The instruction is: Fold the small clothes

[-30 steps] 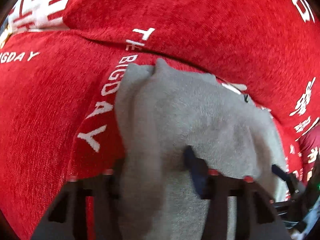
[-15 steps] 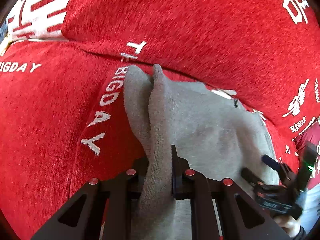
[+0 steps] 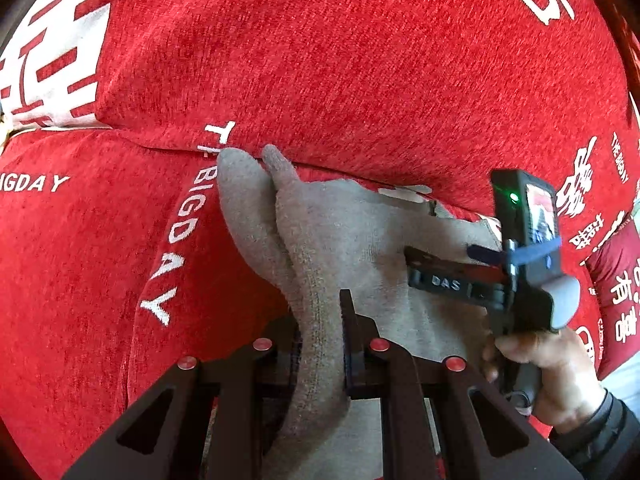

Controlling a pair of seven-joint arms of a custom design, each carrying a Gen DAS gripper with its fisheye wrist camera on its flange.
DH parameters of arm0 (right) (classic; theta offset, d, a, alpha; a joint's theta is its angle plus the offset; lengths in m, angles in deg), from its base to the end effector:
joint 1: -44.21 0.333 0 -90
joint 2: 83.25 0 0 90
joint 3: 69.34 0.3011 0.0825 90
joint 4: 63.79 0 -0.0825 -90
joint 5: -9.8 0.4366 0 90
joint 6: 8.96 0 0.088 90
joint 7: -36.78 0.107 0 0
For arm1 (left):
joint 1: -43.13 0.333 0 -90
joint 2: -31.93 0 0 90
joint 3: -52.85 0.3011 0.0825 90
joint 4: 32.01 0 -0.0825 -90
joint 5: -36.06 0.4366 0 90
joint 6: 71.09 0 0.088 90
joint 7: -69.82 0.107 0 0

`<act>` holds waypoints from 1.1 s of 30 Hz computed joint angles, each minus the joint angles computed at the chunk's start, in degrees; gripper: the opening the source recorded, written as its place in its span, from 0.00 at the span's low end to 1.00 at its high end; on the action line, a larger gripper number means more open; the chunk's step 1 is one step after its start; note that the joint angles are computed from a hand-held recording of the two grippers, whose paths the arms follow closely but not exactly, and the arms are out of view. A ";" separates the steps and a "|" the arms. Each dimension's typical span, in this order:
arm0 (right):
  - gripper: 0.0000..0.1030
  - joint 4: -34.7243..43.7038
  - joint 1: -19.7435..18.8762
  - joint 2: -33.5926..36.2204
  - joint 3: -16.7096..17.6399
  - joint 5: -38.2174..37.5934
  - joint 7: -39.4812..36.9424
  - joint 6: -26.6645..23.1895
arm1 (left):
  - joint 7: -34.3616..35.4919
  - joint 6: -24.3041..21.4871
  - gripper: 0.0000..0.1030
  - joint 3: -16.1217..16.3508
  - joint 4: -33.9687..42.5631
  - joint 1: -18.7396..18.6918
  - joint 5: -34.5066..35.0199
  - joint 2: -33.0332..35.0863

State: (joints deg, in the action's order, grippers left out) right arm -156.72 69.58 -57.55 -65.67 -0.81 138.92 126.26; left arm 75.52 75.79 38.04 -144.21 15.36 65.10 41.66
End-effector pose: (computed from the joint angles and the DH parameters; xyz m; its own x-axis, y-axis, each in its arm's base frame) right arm 0.6530 0.3538 0.3550 0.3753 -0.9240 0.0726 -0.8750 -0.3791 -0.3012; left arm 0.4918 -0.4549 0.3974 0.2832 -0.9057 0.3154 -0.8209 -0.3990 -0.4086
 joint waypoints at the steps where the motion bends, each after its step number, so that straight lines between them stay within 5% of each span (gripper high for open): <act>1: 1.00 1.22 -0.11 0.88 0.14 0.44 -0.19 -0.63 | 0.17 -0.99 0.16 -0.03 0.46 -0.11 0.06 0.19; 3: 1.00 2.08 -0.54 0.95 0.15 2.32 1.63 -0.65 | 0.08 -0.70 0.16 -0.06 -0.01 -0.04 -0.25 -0.13; 6: 1.00 -1.70 -0.75 -1.60 -0.50 2.86 5.38 5.85 | 0.45 -0.45 0.16 -0.14 -0.53 0.35 -1.24 -0.34; 10: 1.00 3.97 1.99 3.50 -2.53 -1.39 5.43 -0.55 | 0.94 -0.95 0.16 -0.13 0.55 0.33 -1.77 0.49; 12: 1.00 3.17 1.18 3.66 -1.60 -3.04 5.94 2.29 | 1.52 -2.36 0.16 -0.08 1.71 -0.04 -1.25 1.13; 16: 1.00 4.98 0.51 3.58 -1.00 -1.39 4.22 -1.34 | 2.16 -3.91 0.16 -0.03 2.65 -0.43 -1.37 1.54; 23: 1.00 -17.66 -0.97 -12.69 0.63 -1.34 2.22 7.05 | 2.93 -7.69 0.16 0.08 5.54 -1.27 -0.88 3.35; 24: 1.00 -21.71 -1.15 -15.14 0.45 -2.26 3.64 11.16 | 3.09 -8.47 0.16 0.08 6.05 -1.46 -0.94 3.62; 33: 1.00 -40.82 -2.45 -30.96 2.90 -1.85 3.37 17.88 | 3.86 -14.50 0.16 -0.09 10.83 -3.12 -1.65 5.88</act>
State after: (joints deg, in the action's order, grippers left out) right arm -197.54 67.13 -88.51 -62.76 -2.67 142.29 144.14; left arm 79.38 61.29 37.95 -133.38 12.24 63.45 47.53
